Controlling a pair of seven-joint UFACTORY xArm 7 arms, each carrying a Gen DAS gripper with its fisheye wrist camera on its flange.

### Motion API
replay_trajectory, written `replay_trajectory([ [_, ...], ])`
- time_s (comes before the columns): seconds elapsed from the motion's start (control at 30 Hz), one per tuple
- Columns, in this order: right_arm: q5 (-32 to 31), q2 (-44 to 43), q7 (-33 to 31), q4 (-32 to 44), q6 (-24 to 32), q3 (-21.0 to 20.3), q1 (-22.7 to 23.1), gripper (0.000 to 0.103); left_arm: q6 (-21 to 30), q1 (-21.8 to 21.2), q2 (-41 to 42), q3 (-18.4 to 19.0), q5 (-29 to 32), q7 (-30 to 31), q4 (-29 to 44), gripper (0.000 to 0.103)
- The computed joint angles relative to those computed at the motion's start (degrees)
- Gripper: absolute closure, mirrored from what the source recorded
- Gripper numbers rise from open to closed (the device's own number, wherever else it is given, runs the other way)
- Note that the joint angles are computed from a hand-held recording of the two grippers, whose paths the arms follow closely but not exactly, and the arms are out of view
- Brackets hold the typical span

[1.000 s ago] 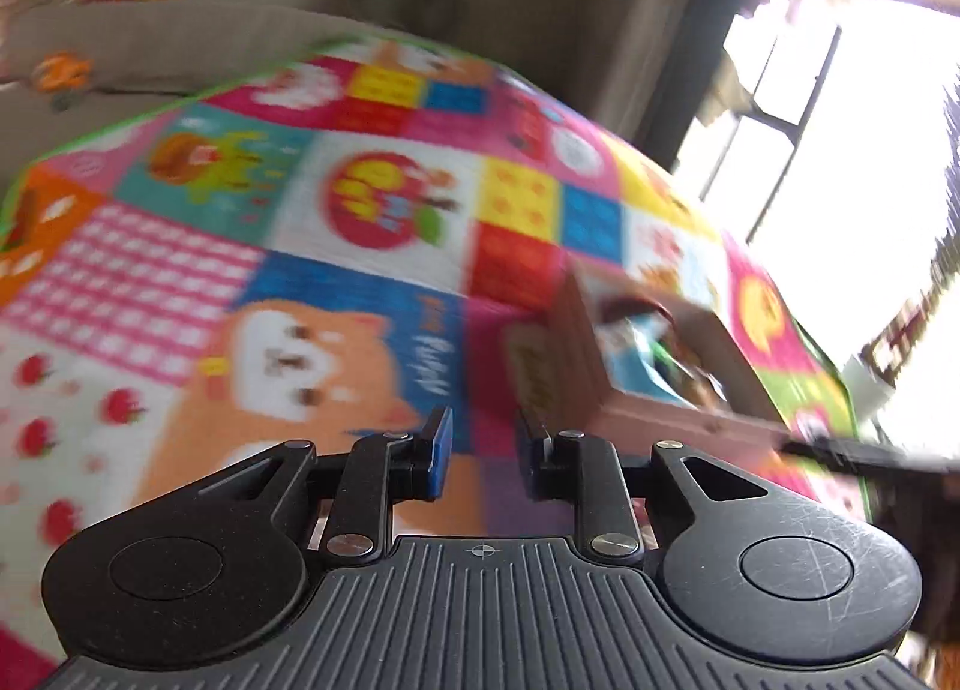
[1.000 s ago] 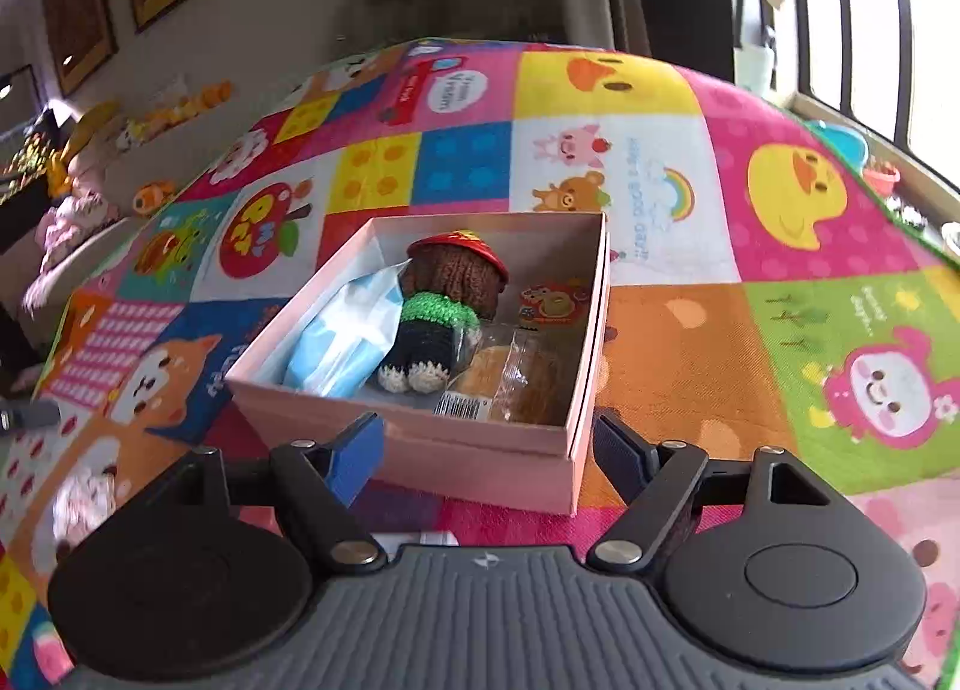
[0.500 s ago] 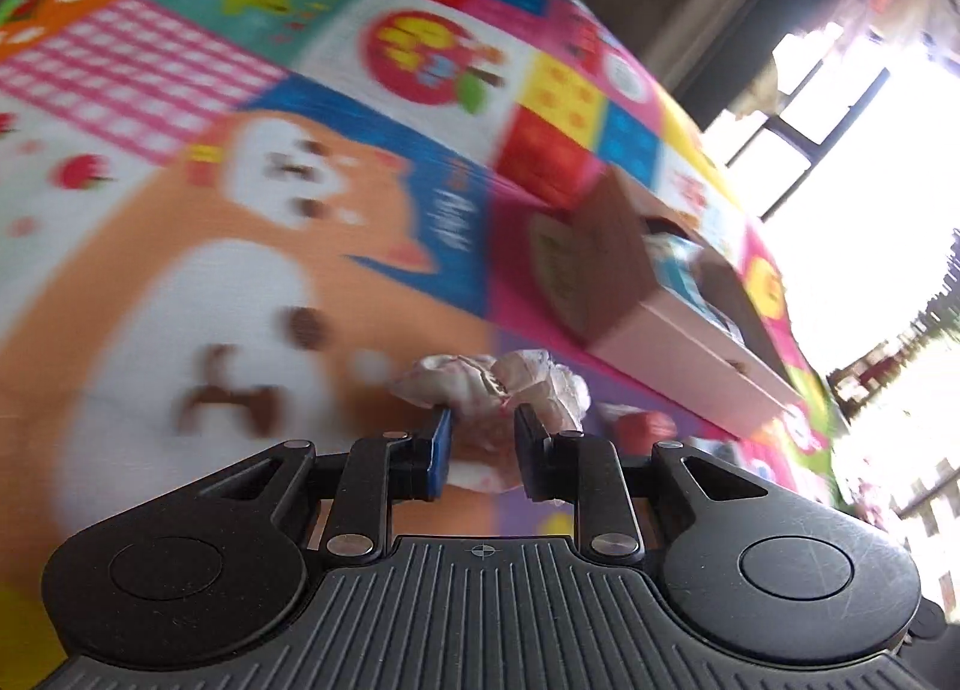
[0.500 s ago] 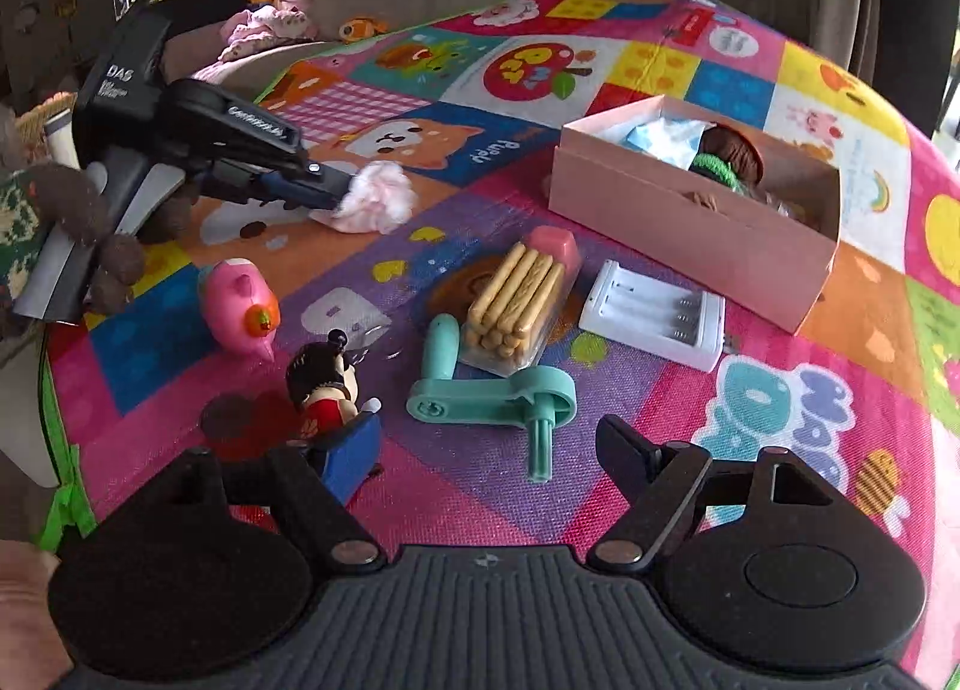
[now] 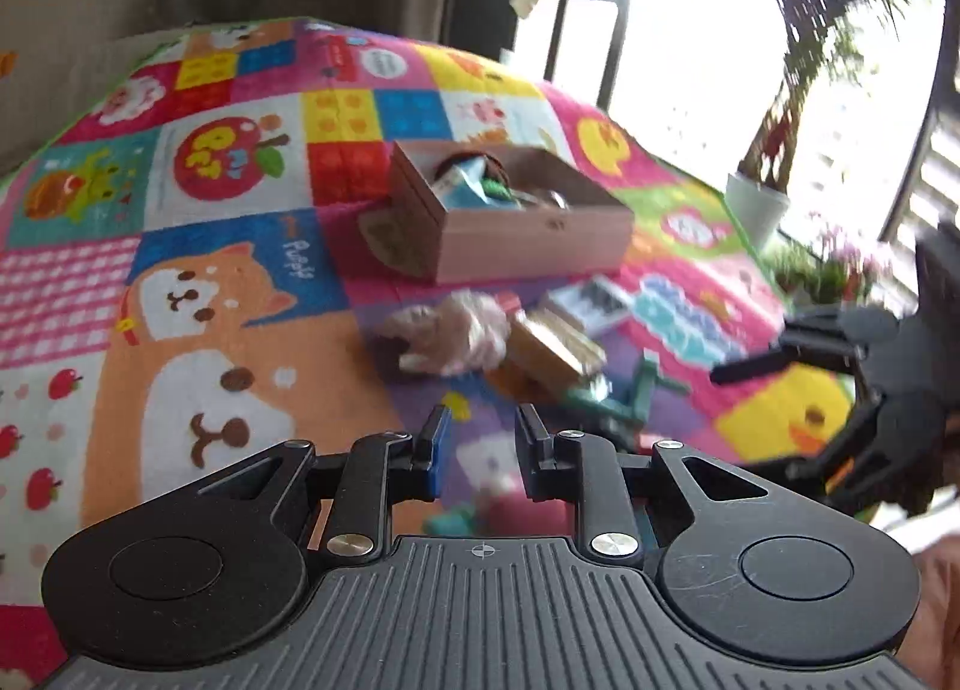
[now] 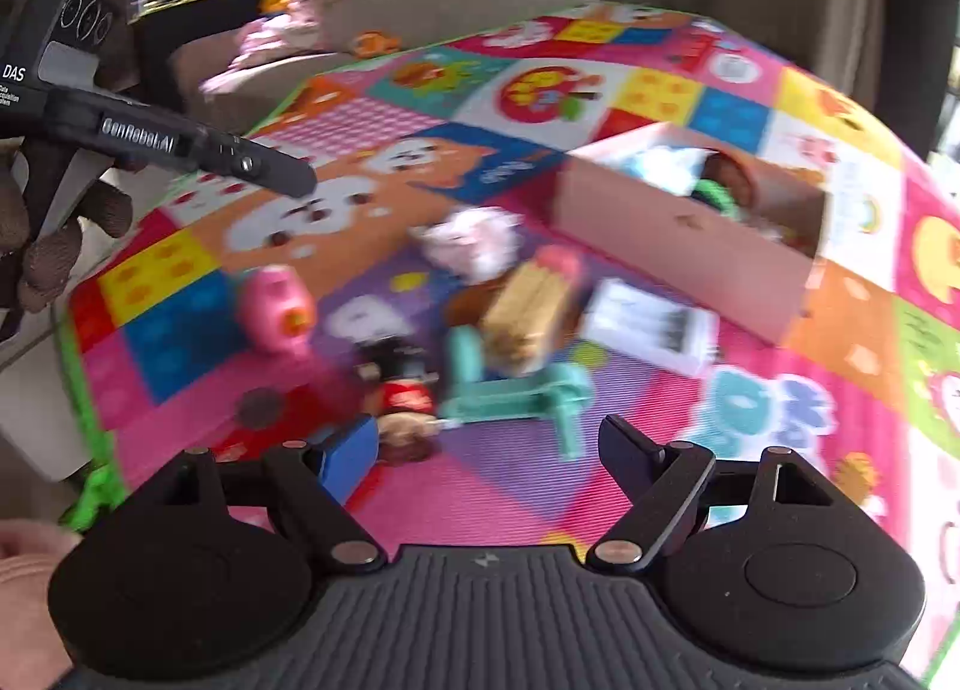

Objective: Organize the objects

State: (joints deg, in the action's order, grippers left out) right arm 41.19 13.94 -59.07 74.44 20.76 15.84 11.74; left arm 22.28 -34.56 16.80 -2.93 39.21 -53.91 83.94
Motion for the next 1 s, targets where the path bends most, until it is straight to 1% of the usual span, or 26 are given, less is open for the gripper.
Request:
replay_trajectory([
  [0.03, 0.2, 0.0, -1.3, -0.5, 0.1, 0.6, 0.2, 0.022, 3.1, -0.4, -0.1, -0.7, -0.3, 2.1, 0.1, 0.077],
  [0.1, -2.1, 0.9, -1.5, -1.2, -2.9, 0.6, 2.0, 0.022, 8.3, -1.1, 0.6, -1.6, -1.1, 4.1, 1.1, 0.076],
  [0.17, -8.9, 3.1, 4.0, -0.9, -8.6, -1.6, 5.3, 0.022, 11.2, -1.8, 1.9, -1.3, -0.7, 3.2, 2.3, 0.076],
  [0.23, -15.7, 5.7, 11.7, 1.1, -12.2, -5.7, 8.5, 0.021, 10.4, -2.0, 2.9, -0.6, 0.0, 0.3, 2.7, 0.076],
  [0.3, -22.1, 7.4, 21.7, 3.0, -14.0, -12.7, 13.4, 0.021, 8.7, -2.8, 4.4, 1.0, 2.6, -4.2, 4.1, 0.076],
  [0.33, -23.4, 8.0, 24.8, 4.0, -14.1, -14.4, 14.1, 0.021, 6.9, -2.9, 5.3, 1.7, 3.5, -6.5, 5.0, 0.075],
  [0.37, -24.0, 8.4, 26.9, 4.6, -14.0, -15.1, 13.9, 0.021, 3.9, -2.2, 6.3, 1.9, 3.0, -7.9, 5.7, 0.075],
  [0.4, -23.8, 8.4, 28.0, 4.9, -13.6, -14.6, 12.8, 0.021, 0.6, -1.5, 7.7, 1.7, 1.6, -8.2, 6.7, 0.075],
  [0.43, -23.2, 8.4, 28.5, 5.3, -12.8, -13.4, 11.0, 0.02, -1.2, -0.9, 9.1, 1.3, -1.3, -6.1, 7.9, 0.075],
  [0.47, -22.9, 8.2, 29.1, 5.3, -12.0, -12.5, 9.6, 0.02, -0.7, 0.8, 11.6, -1.4, -4.7, -1.7, 10.8, 0.075],
  [0.5, -23.1, 7.9, 29.7, 5.1, -11.5, -11.9, 8.5, 0.02, 1.4, 1.3, 13.6, -3.1, -7.5, 2.9, 13.6, 0.074],
  [0.57, -24.1, 6.8, 30.9, 3.4, -11.9, -11.1, 7.0, 0.02, 5.0, -0.2, 16.3, -3.3, -8.8, 8.4, 17.8, 0.073],
  [0.6, -24.6, 6.3, 31.1, 2.4, -12.3, -10.5, 6.0, 0.019, 6.4, 0.1, 17.2, -4.5, -11.1, 11.8, 19.1, 0.073],
  [0.63, -24.8, 5.9, 31.2, 1.7, -12.6, -9.6, 4.8, 0.016, 7.5, 0.1, 18.0, -5.0, -12.7, 13.6, 20.1, 0.071],
  [0.67, -25.1, 5.7, 31.7, 1.2, -12.8, -9.0, 3.9, 0.014, 7.3, -1.6, 18.1, -3.2, -11.9, 13.1, 20.1, 0.07],
  [0.73, -25.5, 5.9, 33.4, 1.0, -12.8, -7.8, 2.1, 0.006, 8.6, -4.6, 18.8, -0.4, -10.9, 13.0, 21.5, 0.06],
  [0.77, -25.8, 6.3, 35.0, 1.2, -12.6, -7.8, 1.7, 0.006, 9.6, -5.9, 19.4, 0.7, -10.8, 13.3, 22.6, 0.058],
  [0.83, -26.2, 7.6, 38.0, 2.7, -10.8, -7.0, 0.6, 0.006, 10.3, -7.7, 20.7, 2.5, -10.4, 12.6, 24.3, 0.049],
  [0.87, -26.0, 8.1, 39.0, 3.4, -9.7, -6.1, -0.4, 0.006, 10.1, -8.1, 21.2, 3.0, -10.5, 12.3, 24.9, 0.047],
  [0.9, -25.5, 8.5, 39.3, 3.5, -9.8, -5.0, -1.4, 0.002, 10.2, -8.3, 21.6, 3.2, -10.8, 12.3, 25.5, 0.042],
  [0.93, -25.1, 8.5, 38.8, 3.1, -10.7, -3.6, -2.4, 0.001, 10.5, -8.1, 22.2, 2.9, -11.5, 13.0, 26.4, 0.035],
  [1.0, -25.3, 8.4, 38.5, 2.5, -11.2, -2.4, -3.3, 0.001, 12.0, -8.6, 23.4, 2.9, -12.1, 14.8, 28.5, 0.03],
])
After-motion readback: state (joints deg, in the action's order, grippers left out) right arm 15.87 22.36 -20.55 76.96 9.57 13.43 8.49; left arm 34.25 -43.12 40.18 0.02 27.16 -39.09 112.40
